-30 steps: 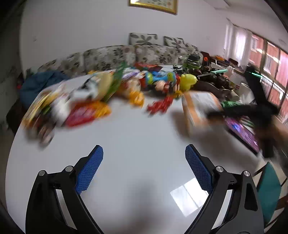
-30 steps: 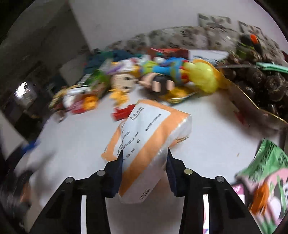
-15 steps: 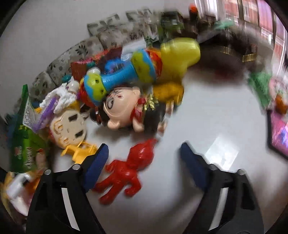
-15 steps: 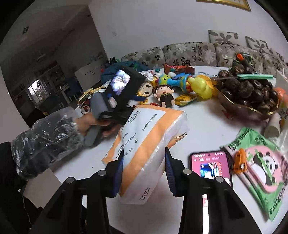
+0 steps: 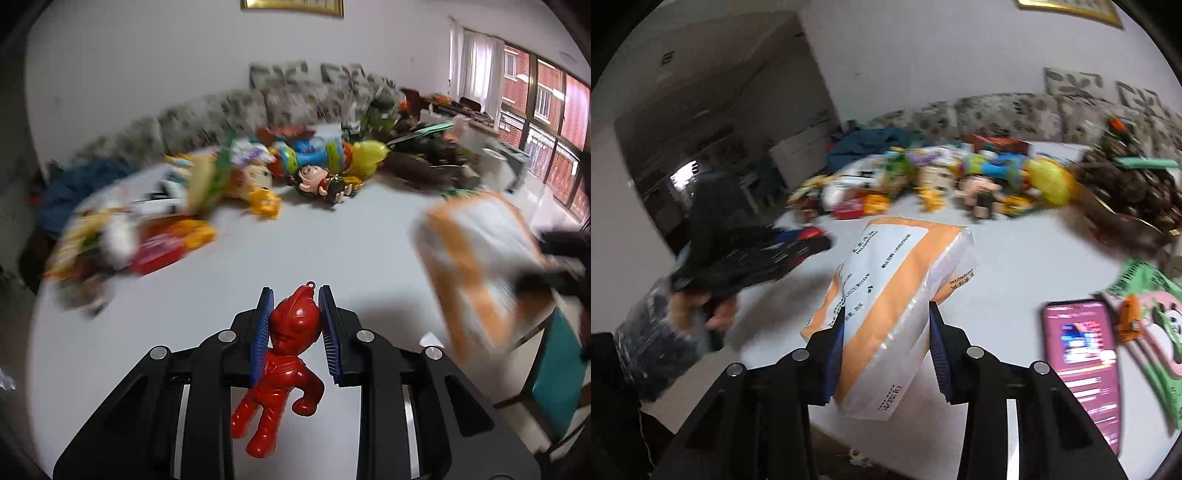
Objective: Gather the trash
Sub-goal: 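Drop the parcel bag and red figure into the cardboard box with both tools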
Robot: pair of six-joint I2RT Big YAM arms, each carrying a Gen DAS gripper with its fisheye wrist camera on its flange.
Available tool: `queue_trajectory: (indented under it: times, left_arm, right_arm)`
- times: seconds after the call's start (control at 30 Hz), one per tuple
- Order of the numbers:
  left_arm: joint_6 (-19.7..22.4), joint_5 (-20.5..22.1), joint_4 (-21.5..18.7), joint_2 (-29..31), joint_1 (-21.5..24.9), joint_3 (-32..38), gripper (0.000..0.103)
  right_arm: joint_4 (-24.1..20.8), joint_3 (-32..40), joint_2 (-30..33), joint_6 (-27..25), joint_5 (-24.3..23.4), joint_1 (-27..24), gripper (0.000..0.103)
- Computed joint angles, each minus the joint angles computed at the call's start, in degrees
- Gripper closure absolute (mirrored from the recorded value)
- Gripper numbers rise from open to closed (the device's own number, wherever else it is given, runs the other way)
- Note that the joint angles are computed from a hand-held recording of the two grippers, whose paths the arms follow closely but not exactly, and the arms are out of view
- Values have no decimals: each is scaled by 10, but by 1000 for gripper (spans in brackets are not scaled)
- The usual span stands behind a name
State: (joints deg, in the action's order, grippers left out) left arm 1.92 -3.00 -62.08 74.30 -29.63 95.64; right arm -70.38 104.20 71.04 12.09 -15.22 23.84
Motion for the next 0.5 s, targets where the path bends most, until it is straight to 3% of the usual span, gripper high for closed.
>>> queue_trajectory:
  times: [0.2, 0.3, 0.4, 0.5]
  left_arm:
    - [-47, -53, -59, -176, -47, -112, 78]
    - [-75, -81, -81, -219, -75, -163, 78]
    - [-117, -75, -108, -254, -88, -233, 78]
    - [-128, -33, -104, -261, -68, -313, 77]
  right_arm:
    - [-15, -15, -46, 20, 20, 109, 63]
    - [-41, -42, -66, 36, 48, 178, 63]
    - [-49, -101, -81, 80, 43, 222, 63]
    - [-41, -170, -82, 101, 58, 246, 62]
